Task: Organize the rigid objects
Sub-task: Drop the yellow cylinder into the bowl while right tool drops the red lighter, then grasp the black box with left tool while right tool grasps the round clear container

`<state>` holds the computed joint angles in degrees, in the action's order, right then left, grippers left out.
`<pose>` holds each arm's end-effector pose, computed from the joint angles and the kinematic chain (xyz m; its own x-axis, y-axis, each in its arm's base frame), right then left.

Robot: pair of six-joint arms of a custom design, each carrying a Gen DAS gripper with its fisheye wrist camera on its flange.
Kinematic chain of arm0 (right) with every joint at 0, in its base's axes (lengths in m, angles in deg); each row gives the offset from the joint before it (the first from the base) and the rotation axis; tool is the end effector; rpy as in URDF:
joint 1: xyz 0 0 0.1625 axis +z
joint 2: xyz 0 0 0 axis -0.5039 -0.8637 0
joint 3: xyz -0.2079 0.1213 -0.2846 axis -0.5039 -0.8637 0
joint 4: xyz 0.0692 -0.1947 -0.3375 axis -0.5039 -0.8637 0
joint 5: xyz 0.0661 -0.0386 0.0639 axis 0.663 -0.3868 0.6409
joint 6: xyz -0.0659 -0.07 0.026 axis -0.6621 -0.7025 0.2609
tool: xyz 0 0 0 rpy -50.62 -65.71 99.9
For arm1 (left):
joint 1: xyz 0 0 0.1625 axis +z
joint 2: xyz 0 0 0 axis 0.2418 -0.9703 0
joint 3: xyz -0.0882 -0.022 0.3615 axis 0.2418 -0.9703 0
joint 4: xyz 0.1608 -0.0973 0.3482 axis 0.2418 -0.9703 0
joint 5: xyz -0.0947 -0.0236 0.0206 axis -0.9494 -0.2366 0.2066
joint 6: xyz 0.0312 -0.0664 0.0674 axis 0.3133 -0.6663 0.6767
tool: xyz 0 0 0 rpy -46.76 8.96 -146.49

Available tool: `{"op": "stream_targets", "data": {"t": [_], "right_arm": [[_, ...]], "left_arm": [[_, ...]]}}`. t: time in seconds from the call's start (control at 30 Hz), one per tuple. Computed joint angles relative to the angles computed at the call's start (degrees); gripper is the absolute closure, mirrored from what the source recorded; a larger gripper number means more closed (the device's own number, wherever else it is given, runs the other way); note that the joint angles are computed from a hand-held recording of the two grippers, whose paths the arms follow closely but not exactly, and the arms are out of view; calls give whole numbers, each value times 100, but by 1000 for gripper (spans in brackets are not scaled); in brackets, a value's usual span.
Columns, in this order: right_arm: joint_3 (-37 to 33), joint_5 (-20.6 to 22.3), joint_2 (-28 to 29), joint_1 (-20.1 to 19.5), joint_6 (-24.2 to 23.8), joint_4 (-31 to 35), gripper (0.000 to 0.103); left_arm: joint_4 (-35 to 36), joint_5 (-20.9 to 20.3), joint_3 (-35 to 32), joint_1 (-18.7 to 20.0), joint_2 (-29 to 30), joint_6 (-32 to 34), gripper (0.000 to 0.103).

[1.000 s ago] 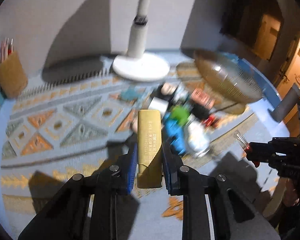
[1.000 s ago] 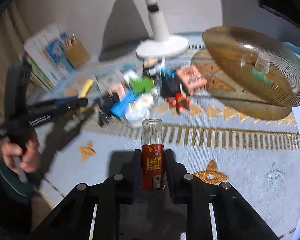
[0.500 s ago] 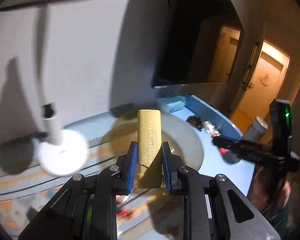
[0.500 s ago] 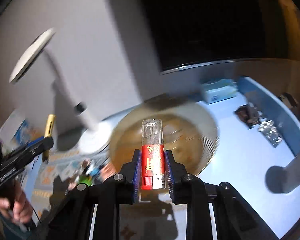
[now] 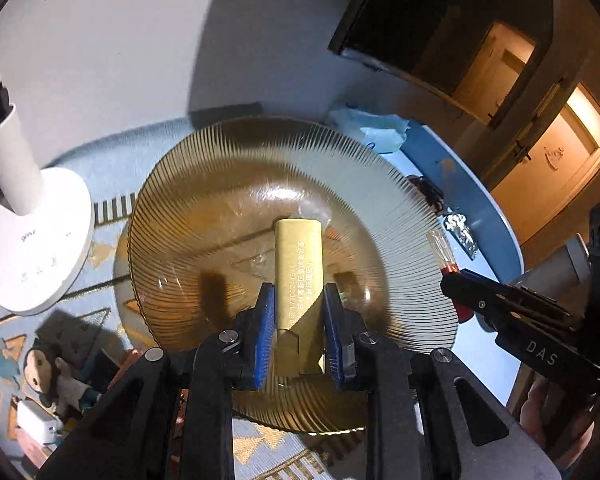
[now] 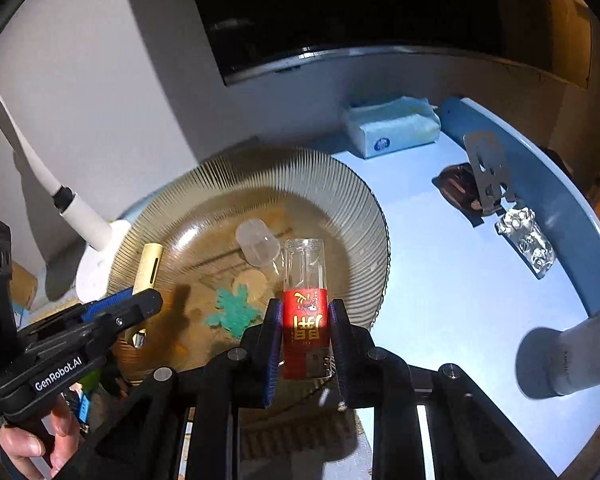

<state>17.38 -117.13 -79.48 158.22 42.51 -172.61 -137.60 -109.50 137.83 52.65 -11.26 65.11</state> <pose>0.4549 -0.4847 0.0096 -0.8178 0.0074 0.5755 -0.3334 0.8090 -0.4841 -0.0400 -0.5322 0.3890 -0.8757 0.2673 -0.4021 0.4211 0.8302 -0.3654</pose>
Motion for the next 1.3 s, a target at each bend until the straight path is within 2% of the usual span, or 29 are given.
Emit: {"op": "stream_targets", "data": {"t": [0.2, 0.27, 0.37, 0.43, 0.53, 0.6, 0.73, 0.9, 1.0, 1.07, 1.1, 1.13, 1.23, 1.3], "right_arm": [[-43, 4, 32, -96, 201, 257, 80], [-93, -76, 54, -96, 355, 421, 80], [-81, 28, -14, -145, 646, 620, 79], [20, 103, -109, -136, 730, 500, 79], [103, -188, -177, 38, 718, 266, 79], [171, -220, -239, 161, 636, 47, 79], [161, -255, -259, 427, 498, -151, 75], [-32, -7, -135, 762, 230, -294, 72], [-279, 118, 26, 980, -19, -306, 67], [-508, 155, 182, 1145, -241, -306, 55], [-636, 184, 277, 1230, -391, -336, 47], [-767, 243, 381, 1320, -558, -386, 45], [-1051, 451, 616, 1496, -914, -396, 45], [-1179, 721, 746, 1552, -1072, -361, 43]], "left_arm": [[130, 7, -62, 97, 69, -172, 82], [284, -118, -185, 182, 97, -394, 63], [223, -130, -163, 158, -38, -307, 61], [294, -61, -156, 60, -206, -233, 61], [301, -127, -78, -105, -629, -70, 61], [330, -140, 14, -251, -967, 83, 58], [359, 128, 266, -650, -1750, 250, 54], [543, 414, 234, -1111, -2583, 154, 54], [705, 791, 201, -1499, -2993, 142, 54], [878, 1144, 179, -1792, -3288, 99, 46], [897, 1316, 218, -1910, -3422, 67, 34], [889, 1484, 265, -2021, -3579, 45, 29], [1069, 1958, 383, -2219, -3972, -2, 29], [1205, 2117, 508, -2146, -4195, 4, 29]]}}
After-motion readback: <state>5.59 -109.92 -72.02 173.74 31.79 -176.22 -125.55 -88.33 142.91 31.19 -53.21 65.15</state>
